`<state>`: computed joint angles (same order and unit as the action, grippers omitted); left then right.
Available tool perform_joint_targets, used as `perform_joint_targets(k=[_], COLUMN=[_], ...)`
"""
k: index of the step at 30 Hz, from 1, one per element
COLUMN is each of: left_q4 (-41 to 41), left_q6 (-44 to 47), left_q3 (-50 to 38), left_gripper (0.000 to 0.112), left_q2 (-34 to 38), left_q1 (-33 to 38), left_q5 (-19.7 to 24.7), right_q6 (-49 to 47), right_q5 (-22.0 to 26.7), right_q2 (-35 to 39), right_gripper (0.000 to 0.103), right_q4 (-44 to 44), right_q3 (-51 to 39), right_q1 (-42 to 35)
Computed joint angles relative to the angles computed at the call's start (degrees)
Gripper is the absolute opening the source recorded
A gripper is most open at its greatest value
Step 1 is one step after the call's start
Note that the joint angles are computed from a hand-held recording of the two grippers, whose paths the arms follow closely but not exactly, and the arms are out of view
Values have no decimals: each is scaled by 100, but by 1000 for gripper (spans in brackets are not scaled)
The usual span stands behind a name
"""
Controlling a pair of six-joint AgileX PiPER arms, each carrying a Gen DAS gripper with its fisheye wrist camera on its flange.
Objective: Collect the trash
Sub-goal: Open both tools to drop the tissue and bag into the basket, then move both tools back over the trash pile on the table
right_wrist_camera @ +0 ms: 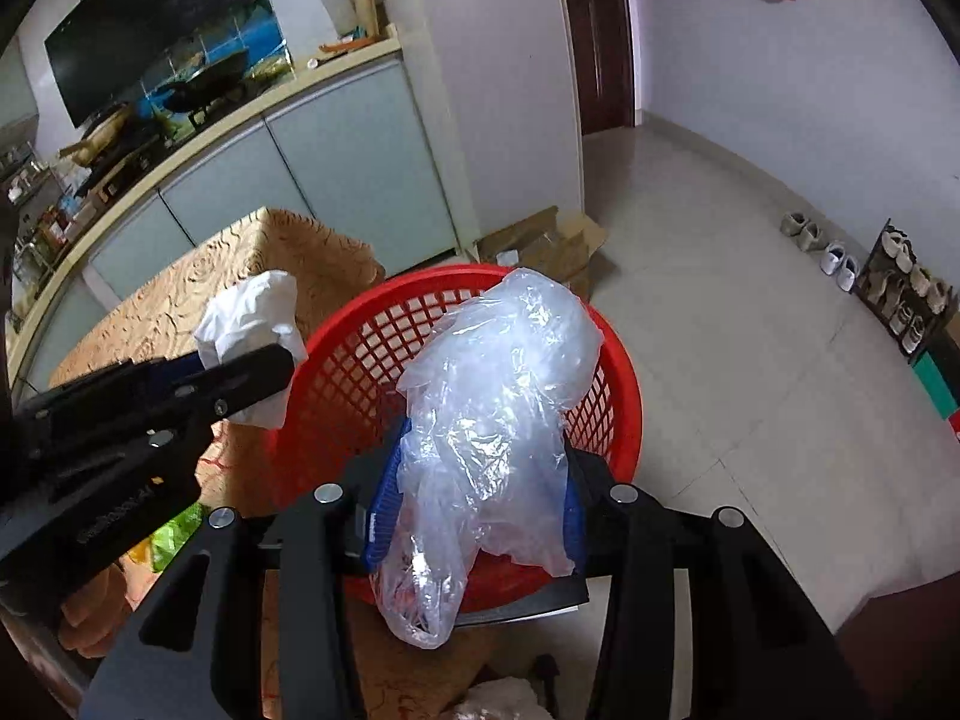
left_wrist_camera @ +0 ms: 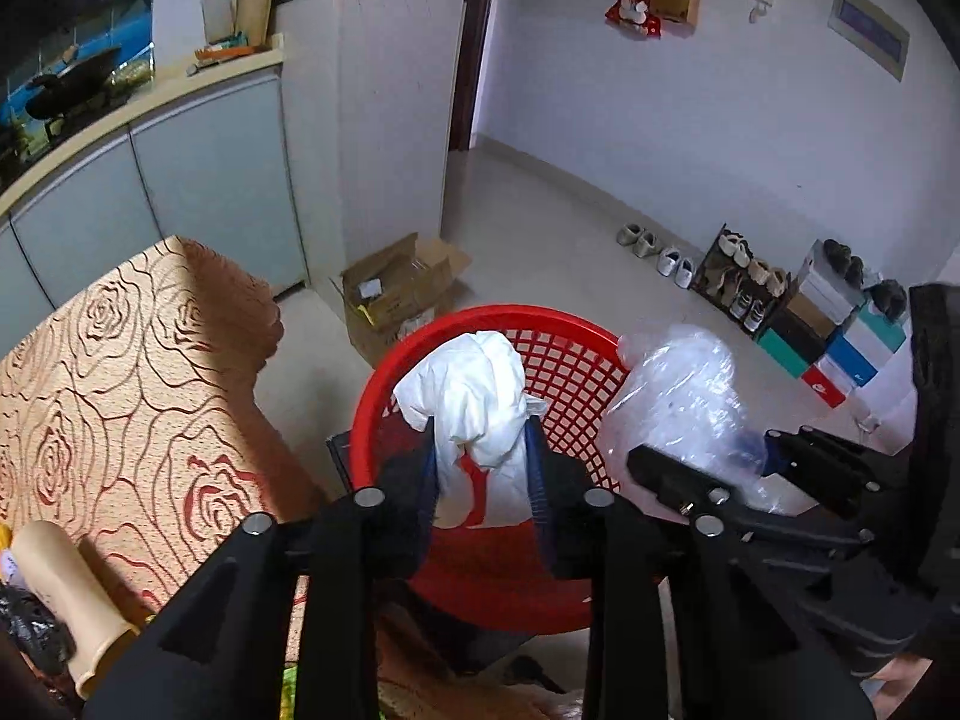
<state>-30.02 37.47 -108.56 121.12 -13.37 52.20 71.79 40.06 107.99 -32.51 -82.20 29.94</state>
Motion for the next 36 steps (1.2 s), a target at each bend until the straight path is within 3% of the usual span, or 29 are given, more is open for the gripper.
perform_joint_targets(k=[3, 9, 13, 18, 23, 29, 31, 36], left_q4=[-14, -85, -119, -349, -714, -1078, -1178, -1576], left_q6=[-23, -37, 181, 610, 1087, 1517, 1574, 1914], left_q3=[-34, -159, 281, 1062, 1913, 2731, 2881, 3169], left_gripper=[43, 56, 63, 71, 81, 87, 88, 92], left_q2=[53, 104, -216, -810, -1547, -2349, -2540, -2951], left_q1=[-5, 22, 46, 132, 342, 733, 903, 1435], left_q5=[-32, 37, -344, -922, -1557, -2091, -2138, -2147], right_q6=[176, 232, 572, 1250, 2086, 2452, 2535, 2502], right_q5=[-195, -483, -423, -18, 921, 1566, 1799, 1978], right_q2=[-34, -90, -224, -400, -402, -356, -283, -164], right_gripper=[62, 62, 62, 62, 65, 72, 80, 81], right_q4=[-30, 33, -227, -882, -1819, -2434, -2597, -2669], right_q3=[124, 311, 426, 521, 330, 28, -159, -506], right_q1=[-26, -68, 40, 394, 1045, 1648, 1861, 2195])
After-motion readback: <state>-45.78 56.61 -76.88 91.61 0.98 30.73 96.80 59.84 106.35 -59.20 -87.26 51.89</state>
